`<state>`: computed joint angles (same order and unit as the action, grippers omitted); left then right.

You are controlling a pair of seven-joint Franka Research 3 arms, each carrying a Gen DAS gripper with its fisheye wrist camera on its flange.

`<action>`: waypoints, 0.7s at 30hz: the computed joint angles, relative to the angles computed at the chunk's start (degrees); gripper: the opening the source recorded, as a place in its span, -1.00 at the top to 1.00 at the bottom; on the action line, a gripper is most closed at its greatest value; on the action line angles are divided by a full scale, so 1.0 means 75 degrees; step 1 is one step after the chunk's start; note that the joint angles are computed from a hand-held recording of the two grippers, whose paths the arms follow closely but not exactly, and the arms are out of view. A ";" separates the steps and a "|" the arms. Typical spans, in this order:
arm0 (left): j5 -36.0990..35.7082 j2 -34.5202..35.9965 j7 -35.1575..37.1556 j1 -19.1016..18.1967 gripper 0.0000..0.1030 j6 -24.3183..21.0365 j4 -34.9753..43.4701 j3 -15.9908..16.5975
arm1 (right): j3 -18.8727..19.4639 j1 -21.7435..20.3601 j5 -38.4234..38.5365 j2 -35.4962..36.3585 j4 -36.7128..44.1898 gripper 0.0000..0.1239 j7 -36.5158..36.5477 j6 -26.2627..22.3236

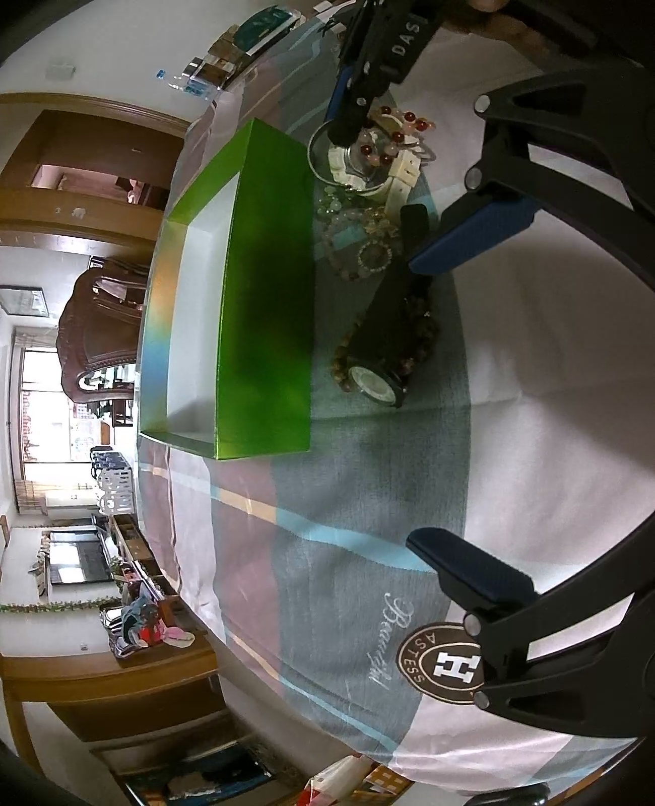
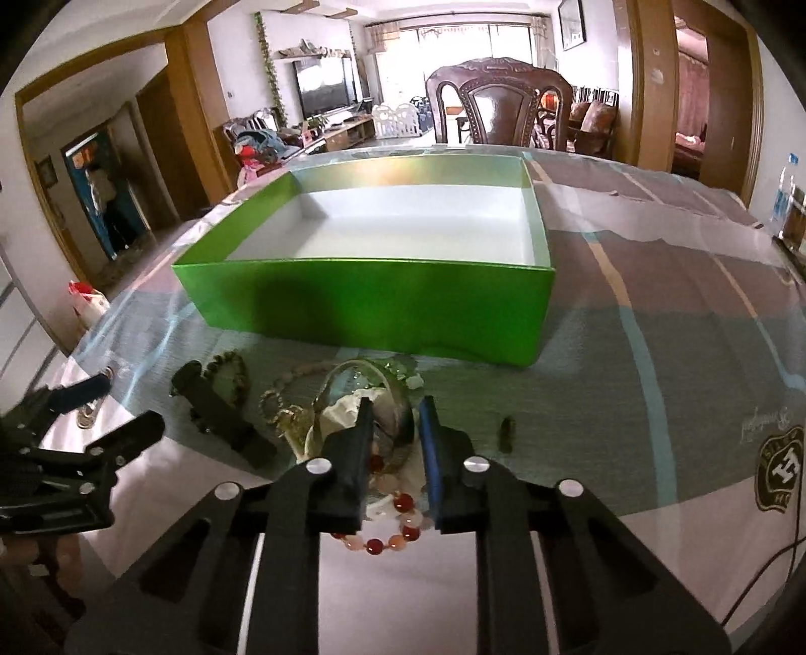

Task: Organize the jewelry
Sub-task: 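Move both tools toward the jewelry pile in front of the green box, then close the right tool on the silver hoop bangle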

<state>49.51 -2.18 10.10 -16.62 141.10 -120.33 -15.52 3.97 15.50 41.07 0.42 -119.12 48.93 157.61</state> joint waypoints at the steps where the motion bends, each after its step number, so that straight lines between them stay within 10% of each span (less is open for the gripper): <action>1: -0.0016 0.0005 0.0009 -0.0002 -0.92 -0.0001 0.0002 0.0001 | -0.0012 -0.0015 0.0180 -0.0025 0.0005 0.72 -0.0147 -0.0114; 21: -0.0297 0.0008 0.0235 -0.0074 -0.92 -0.0056 0.0033 -0.0039 | -0.0389 0.0142 0.3150 -0.1013 -0.0460 0.85 -0.2395 -0.0306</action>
